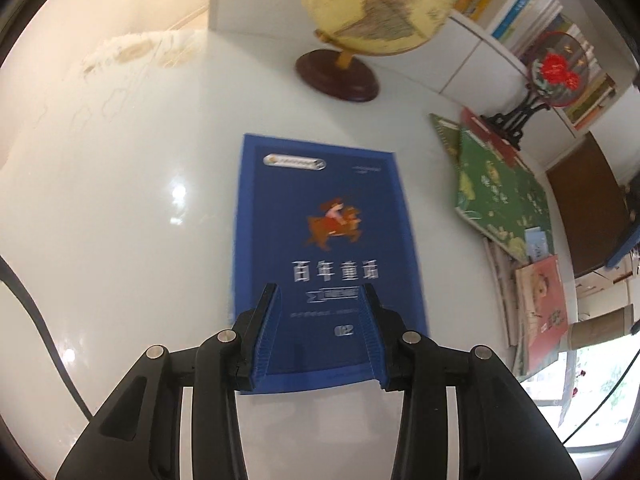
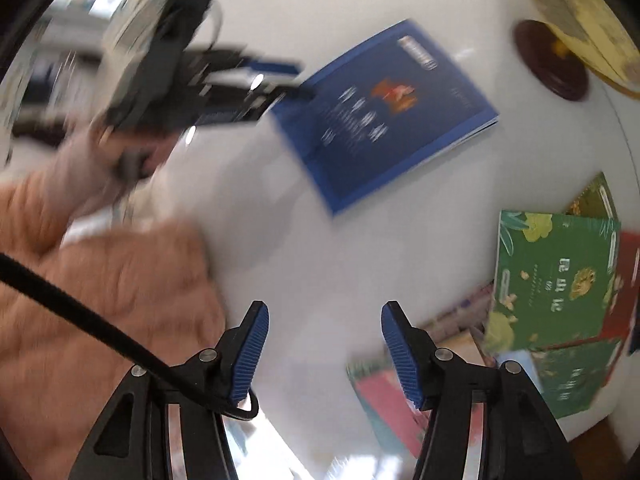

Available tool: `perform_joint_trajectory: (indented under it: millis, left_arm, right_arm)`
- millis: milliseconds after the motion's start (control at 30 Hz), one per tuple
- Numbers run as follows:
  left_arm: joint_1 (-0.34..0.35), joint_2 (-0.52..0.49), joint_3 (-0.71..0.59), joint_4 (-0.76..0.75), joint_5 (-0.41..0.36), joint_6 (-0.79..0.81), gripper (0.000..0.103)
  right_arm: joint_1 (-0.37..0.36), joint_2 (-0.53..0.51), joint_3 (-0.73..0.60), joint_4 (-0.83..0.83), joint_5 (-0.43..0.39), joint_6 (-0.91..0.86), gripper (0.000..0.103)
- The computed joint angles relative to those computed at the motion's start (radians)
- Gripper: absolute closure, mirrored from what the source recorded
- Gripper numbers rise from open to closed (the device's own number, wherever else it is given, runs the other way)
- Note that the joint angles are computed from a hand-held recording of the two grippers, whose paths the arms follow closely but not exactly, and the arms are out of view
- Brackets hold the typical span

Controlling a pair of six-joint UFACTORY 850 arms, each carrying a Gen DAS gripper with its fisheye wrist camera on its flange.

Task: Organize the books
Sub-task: 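Open both tools to release the blue book and pull back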

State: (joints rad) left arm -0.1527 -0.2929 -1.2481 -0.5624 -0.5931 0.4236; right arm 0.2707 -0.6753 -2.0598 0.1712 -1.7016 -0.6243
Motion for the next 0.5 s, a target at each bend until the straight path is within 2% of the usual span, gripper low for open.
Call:
perform_joint_trajectory:
  millis: [67,167,200,233,333,433,500]
  left_arm:
    - [-0.004,0.013,0.008,-0.068,0.004,0.038,0.066]
    - [-0.015,0.054,0.043,-0.226,0.059,0.084,0.066]
    - [-0.029,0.062,0.046,-0.236,0.089,0.041,0.066]
    - [-0.039,0.066,0.048,-0.247,0.104,0.005,0.066]
    - [-0.050,0.062,0.047,-0.435,0.065,0.051,0.066]
    - [-0.091,0.075,0.059,-0.485,0.104,0.020,0.066]
    - [-0.113,0.080,0.067,-0.524,0.118,0.018,0.066]
  right_arm:
    - [-0.015,-0.023,-0.076,-0.024,-0.064,-0.047,0.046]
    - [-0.088,-0.102,-0.248,0.119,-0.084,0.090,0.046]
    - [-0.098,-0.110,-0.272,0.140,-0.047,0.113,0.045]
    - [-0.104,-0.096,-0.256,0.165,0.027,0.136,0.044]
    - [-0.112,-0.023,-0.125,0.237,0.170,0.188,0.044]
    - [-0.112,0.060,0.019,0.260,0.339,0.234,0.044]
    - [-0.120,0.092,0.077,0.292,0.405,0.275,0.044]
